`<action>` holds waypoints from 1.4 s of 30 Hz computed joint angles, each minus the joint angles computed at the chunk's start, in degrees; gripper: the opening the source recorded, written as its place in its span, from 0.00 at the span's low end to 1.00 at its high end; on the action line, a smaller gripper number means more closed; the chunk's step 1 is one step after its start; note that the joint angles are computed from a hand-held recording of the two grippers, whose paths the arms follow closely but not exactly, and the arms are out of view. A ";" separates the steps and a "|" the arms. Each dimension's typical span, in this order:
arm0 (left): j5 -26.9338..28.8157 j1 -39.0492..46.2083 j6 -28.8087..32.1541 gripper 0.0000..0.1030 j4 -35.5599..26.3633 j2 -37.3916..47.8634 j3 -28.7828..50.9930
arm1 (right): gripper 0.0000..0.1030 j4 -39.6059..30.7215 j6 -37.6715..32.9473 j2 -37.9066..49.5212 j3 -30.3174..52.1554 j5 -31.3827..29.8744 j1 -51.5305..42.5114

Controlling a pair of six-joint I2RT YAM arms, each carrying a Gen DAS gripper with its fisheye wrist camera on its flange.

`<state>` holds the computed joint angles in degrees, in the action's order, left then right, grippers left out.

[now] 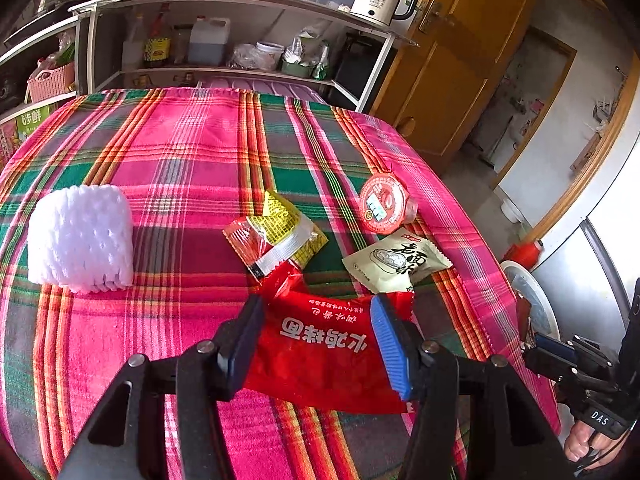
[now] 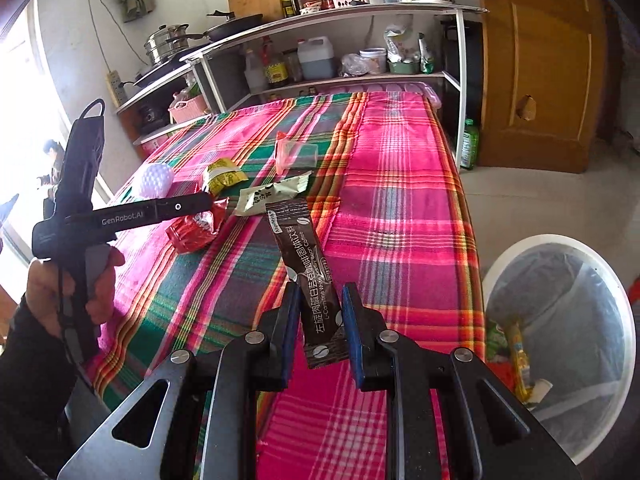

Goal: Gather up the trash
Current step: 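Grasp the red snack wrapper with the left gripper while the right holds the brown wrapper, then carry the red and brown wrappers with both grippers over the bin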

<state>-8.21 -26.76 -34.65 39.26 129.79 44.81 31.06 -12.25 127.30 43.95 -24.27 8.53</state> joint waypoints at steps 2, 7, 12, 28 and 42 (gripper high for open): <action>-0.98 -0.07 -0.22 0.60 0.05 -0.03 -0.12 | 0.22 -0.18 -0.24 0.14 0.12 -0.13 -0.23; -3.50 0.22 -0.98 0.64 -1.92 -0.22 0.57 | 0.22 -0.11 -0.39 0.55 0.22 -0.43 -0.29; -3.97 -0.79 0.00 0.64 -4.77 0.18 2.13 | 0.22 0.15 -0.51 0.36 -0.03 -0.75 -0.54; -9.86 -7.12 0.89 0.13 -7.06 -2.50 0.54 | 0.22 2.54 -1.03 -3.11 -4.52 -1.69 -1.83; -13.02 -17.15 -1.76 0.12 -1.54 -8.15 -3.05 | 0.22 6.81 -1.00 -9.36 -12.40 -2.73 -6.28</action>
